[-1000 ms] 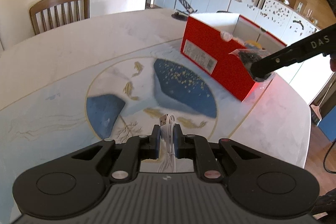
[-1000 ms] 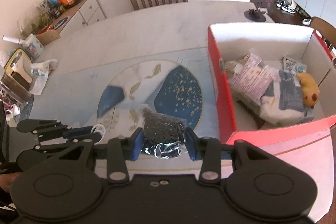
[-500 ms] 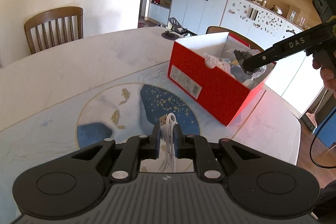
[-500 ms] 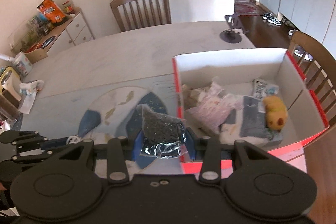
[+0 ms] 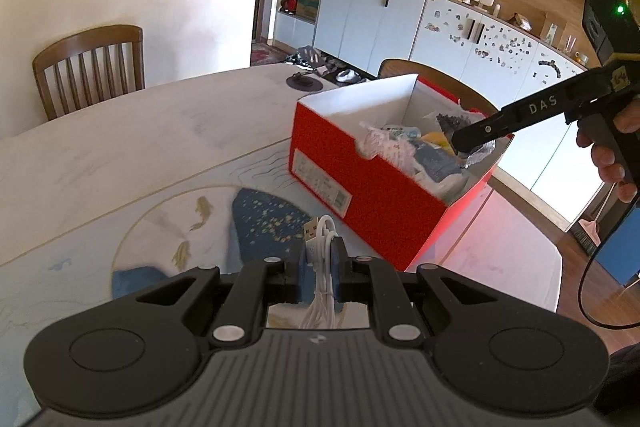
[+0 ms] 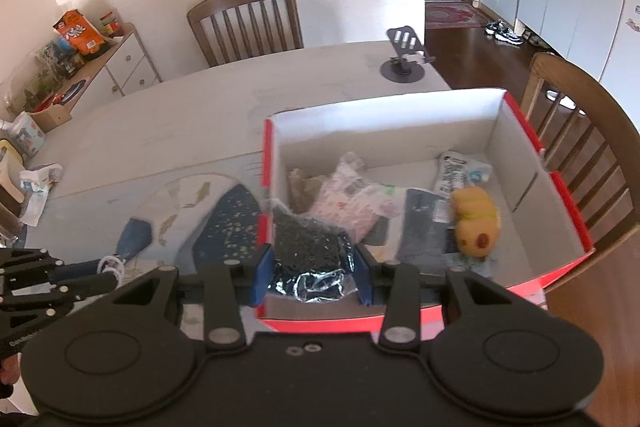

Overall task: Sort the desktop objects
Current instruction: 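Carry the cable with left tool while right tool carries the packet over the box, then lower the cable with left tool while right tool lowers the packet into the box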

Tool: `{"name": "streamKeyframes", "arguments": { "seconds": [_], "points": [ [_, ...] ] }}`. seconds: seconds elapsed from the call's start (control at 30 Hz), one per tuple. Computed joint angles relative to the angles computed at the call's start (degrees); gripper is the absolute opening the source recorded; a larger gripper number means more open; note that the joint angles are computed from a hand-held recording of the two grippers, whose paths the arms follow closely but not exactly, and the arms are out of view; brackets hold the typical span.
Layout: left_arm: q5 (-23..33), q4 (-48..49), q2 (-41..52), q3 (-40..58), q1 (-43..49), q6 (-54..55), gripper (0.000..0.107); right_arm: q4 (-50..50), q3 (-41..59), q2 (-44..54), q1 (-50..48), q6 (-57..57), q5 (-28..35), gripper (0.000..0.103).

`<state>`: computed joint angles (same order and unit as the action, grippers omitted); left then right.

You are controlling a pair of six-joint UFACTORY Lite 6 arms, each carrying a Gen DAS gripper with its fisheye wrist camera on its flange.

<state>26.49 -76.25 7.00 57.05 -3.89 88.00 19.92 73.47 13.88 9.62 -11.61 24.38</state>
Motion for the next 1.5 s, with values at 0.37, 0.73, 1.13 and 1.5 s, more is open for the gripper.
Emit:
{"name": "streamKeyframes", "arguments": {
  "seconds": [0.37,0.73,1.13,1.5],
  "points": [
    [-5.2,4.2,4.8,9.1,-9.4,-10.3,0.011,8.6,1.7,2.0,-9.5,-14.7,1.8,0.041],
    [-7.5,17.1,13.6,24.0,-17.6,-25.0,0.011,9.3,13.5,13.0,-14.7,-20.0,4.1,0.041],
    [-3.6,31.0,27.0,43.4,-23.0,-38.0,0.011,4.9,31.9,27.6,-15.0,-17.3,8.7,0.041],
    [2.1,37.9,39.2,59.5,-24.1,-45.7,0.011,3.0,48.9,39.5,-15.4,-14.1,15.4,0.041]
  ]
}}
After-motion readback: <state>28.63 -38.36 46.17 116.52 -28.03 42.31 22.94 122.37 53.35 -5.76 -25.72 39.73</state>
